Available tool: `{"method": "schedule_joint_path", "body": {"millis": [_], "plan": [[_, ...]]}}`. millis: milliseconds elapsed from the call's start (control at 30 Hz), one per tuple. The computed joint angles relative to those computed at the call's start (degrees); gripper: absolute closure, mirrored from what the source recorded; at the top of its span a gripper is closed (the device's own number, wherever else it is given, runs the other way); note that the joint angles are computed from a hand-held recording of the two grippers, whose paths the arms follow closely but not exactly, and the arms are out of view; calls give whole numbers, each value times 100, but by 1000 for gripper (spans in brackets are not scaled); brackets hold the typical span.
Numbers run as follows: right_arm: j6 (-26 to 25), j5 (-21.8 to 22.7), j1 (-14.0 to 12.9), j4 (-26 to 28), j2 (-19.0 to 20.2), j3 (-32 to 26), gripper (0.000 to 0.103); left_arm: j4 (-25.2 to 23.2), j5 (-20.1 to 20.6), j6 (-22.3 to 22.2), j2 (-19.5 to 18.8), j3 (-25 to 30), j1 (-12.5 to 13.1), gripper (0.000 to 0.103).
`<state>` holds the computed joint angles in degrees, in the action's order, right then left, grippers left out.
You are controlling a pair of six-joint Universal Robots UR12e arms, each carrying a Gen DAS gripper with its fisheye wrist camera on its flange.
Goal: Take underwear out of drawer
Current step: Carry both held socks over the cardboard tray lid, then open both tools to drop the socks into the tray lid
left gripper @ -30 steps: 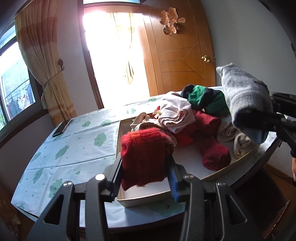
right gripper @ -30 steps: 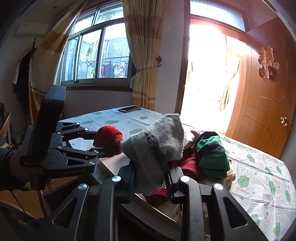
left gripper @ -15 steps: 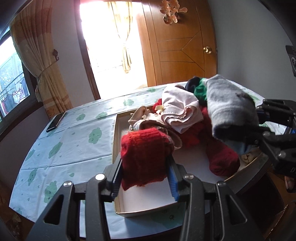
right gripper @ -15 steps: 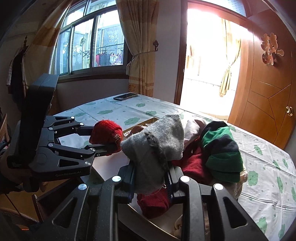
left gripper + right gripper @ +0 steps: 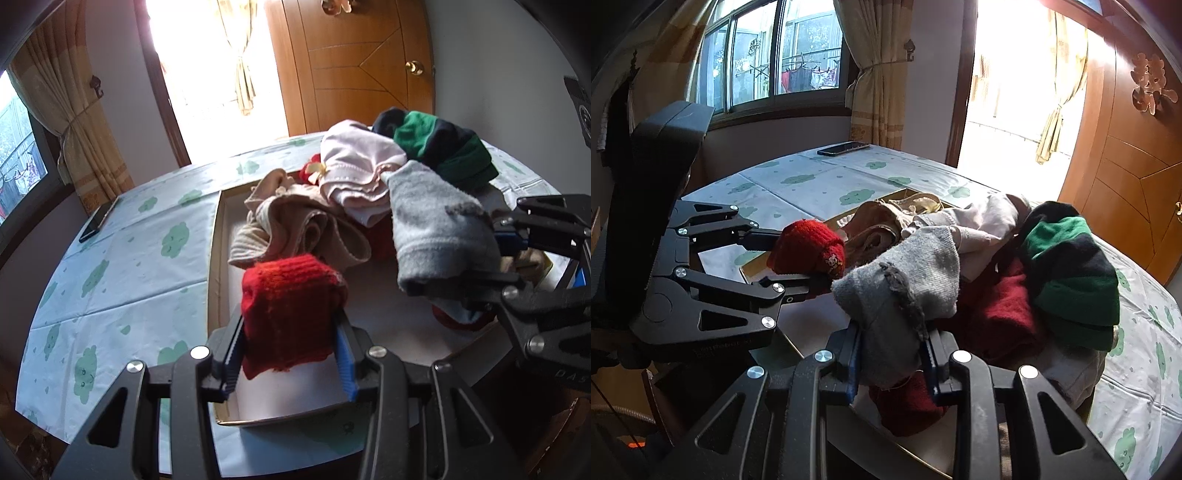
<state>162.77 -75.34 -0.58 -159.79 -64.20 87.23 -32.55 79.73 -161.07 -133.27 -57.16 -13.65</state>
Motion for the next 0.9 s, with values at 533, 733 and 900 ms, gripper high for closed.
{"method": "schedule_joint_path", "body": {"millis": [533,733,900], "plan": [[310,-62,6,373,36,-74,48,-191,28,-7,74,-103,-1,42],[504,18,-55,-97,-130,238,40,232,-211,-199,288,-467,52,32],[545,-150,-57,-552,-377,637,39,776,-296,-225,525,-903,65,30]]}}
